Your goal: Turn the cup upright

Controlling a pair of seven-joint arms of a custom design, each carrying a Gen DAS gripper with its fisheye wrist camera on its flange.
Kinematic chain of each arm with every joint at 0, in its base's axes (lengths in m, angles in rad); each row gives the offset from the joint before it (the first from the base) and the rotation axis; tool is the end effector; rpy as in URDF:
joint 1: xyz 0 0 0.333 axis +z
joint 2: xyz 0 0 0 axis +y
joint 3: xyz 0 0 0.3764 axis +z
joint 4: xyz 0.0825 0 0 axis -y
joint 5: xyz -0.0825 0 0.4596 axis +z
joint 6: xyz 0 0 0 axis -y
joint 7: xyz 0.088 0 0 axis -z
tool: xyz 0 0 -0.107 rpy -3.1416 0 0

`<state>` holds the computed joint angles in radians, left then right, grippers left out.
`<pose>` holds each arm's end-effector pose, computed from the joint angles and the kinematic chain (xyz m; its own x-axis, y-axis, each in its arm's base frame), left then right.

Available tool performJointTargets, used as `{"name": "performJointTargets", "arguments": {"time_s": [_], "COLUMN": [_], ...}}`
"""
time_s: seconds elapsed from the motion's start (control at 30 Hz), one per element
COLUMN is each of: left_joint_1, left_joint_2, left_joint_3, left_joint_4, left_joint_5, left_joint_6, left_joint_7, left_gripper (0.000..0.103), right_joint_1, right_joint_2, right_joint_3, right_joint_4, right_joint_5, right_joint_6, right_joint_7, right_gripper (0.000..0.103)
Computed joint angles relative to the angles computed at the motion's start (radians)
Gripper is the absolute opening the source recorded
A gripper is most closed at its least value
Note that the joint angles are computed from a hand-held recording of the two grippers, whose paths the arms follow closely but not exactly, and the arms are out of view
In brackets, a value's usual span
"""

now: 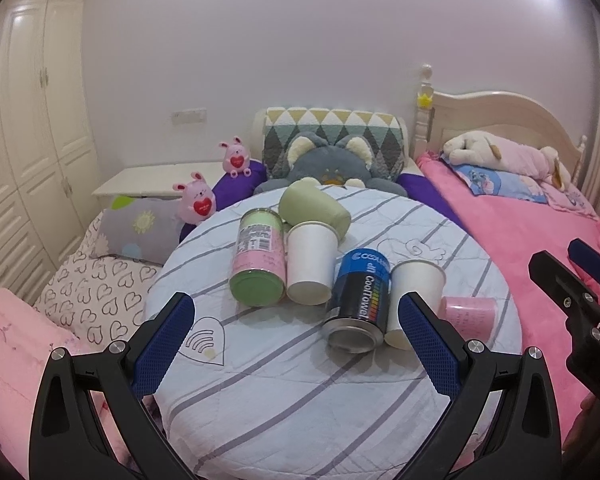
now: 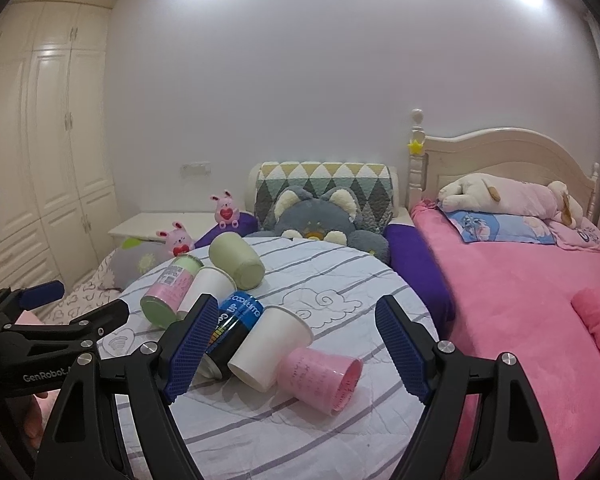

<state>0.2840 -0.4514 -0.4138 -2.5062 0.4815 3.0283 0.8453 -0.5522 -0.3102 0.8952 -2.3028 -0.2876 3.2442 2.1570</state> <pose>0.4881 -0.1188 0.5457 0.0914 -0.9958 -0.0030 -0.5585 -0.0488 -0.8281 0.5199 0.2640 0.5730 0.2172 -0.9751 -0.0441 -0.4158 -0.0515 -0.9080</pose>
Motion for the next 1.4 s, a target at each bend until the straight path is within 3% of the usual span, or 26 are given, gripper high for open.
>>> {"name": "performJointTargets", "arguments": {"time_s": [0.17, 0.3, 0.4, 0.5, 0.73, 0.93, 1.1, 1.4], "left_joint_1": [-0.013, -0.064, -0.071, -0.067, -0.076, -0.061, -0.099, -0.134], "left_joint_2": [0.038, 0.085, 0.119, 0.150, 0.226, 0.281, 0.319, 0.370], "left_joint_3": [0.039, 0.099, 0.121, 0.135, 0.192, 0.208, 0.265, 0.313], "left_joint_4": [0.023, 0.046, 0.068, 0.088, 0.149, 0.198, 0.223, 0.249], "left_joint_5": [-0.012, -0.042, -0.047, -0.033, -0.006, 0.103, 0.092, 0.029], "left_joint_6": [-0.014, -0.034, -0.051, -0.057, -0.085, -0.101, -0.098, -0.085], "left_joint_7": [0.018, 0.060, 0.067, 0.058, 0.036, -0.027, 0.004, 0.109], "left_gripper": [0.103, 0.103, 0.103, 0.103, 0.103, 0.103, 0.103, 0.103], "right_joint_1": [-0.020, -0.071, -0.056, 0.023, 0.161, 0.268, 0.368, 0.552], "right_joint_2": [0.054, 0.111, 0.185, 0.268, 0.432, 0.585, 0.708, 0.758], "right_joint_3": [0.028, 0.083, 0.081, 0.032, -0.040, -0.069, -0.113, -0.279], "right_joint_4": [0.044, 0.100, 0.149, 0.201, 0.342, 0.493, 0.632, 0.766], "right_joint_5": [-0.047, -0.123, -0.167, -0.153, -0.293, -0.172, -0.082, -0.063], "right_joint_6": [-0.022, -0.066, -0.112, -0.170, -0.297, -0.450, -0.601, -0.731], "right_joint_7": [-0.007, 0.020, 0.029, -0.021, 0.069, -0.006, -0.065, -0.063], "right_gripper": [0.082, 0.082, 0.082, 0.082, 0.082, 0.082, 0.082, 0.082]}}
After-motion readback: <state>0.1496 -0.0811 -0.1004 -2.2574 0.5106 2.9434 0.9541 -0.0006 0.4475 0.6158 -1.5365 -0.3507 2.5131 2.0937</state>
